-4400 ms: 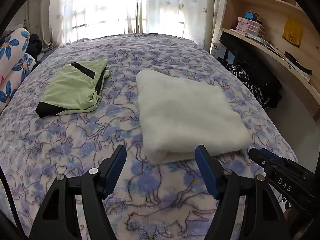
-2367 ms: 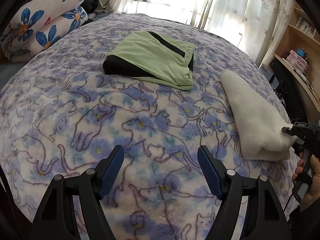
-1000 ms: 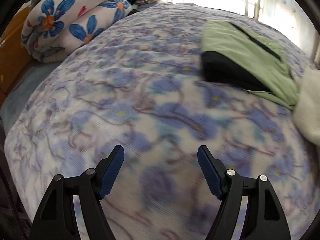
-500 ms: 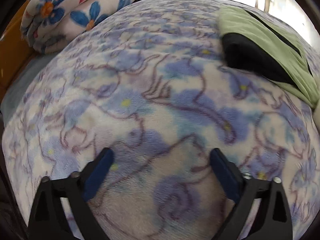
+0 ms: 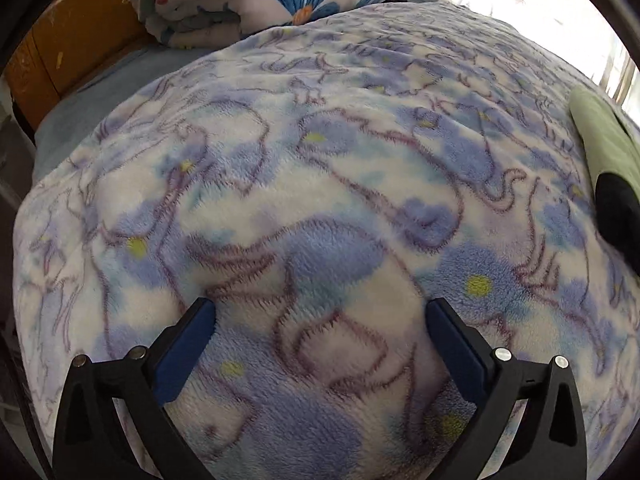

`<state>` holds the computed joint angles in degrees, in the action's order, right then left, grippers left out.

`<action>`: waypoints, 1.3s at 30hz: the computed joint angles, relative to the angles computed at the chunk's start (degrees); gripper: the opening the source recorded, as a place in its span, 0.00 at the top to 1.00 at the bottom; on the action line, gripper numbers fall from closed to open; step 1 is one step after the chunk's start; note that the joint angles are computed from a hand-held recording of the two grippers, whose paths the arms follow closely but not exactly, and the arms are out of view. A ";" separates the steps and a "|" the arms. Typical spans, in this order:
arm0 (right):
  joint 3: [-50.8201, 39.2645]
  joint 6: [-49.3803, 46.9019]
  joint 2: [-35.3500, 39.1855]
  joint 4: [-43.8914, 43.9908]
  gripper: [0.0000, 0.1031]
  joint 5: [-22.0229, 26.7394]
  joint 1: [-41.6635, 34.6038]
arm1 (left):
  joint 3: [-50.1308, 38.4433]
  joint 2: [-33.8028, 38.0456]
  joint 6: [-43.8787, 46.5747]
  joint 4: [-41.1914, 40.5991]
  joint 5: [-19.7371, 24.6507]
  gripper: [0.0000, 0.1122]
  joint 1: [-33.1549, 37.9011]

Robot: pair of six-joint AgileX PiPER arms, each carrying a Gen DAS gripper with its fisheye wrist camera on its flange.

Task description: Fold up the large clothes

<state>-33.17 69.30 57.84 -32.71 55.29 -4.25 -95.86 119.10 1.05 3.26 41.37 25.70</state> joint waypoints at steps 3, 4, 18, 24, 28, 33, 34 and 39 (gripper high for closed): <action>-0.49 3.41 1.75 -2.43 0.52 2.18 3.44 | 0.20 0.08 -0.02 -0.31 -0.31 0.09 0.00; -0.81 3.92 2.14 -2.68 0.52 2.88 4.20 | 0.17 0.01 -0.02 -0.32 -0.27 0.09 -0.02; -0.83 3.02 1.86 -2.40 0.52 2.58 3.33 | -0.97 0.72 0.71 -0.73 0.21 0.09 0.34; -0.81 3.19 2.02 -2.60 0.52 2.78 3.54 | -0.92 0.68 0.76 -0.75 0.21 0.09 0.36; -0.85 3.29 2.06 -2.61 0.52 2.86 3.64 | -0.96 0.71 0.75 -0.75 0.21 0.09 0.34; -0.85 3.41 2.01 -2.62 0.52 2.98 3.74 | -1.22 0.81 0.68 -0.67 0.39 0.09 0.30; -0.85 3.41 2.01 -2.62 0.52 2.98 3.74 | -1.10 0.75 0.75 -0.73 0.29 0.09 0.33; -0.85 3.46 2.03 -2.65 0.52 3.06 3.80 | -1.13 0.74 0.71 -0.68 0.43 0.08 0.30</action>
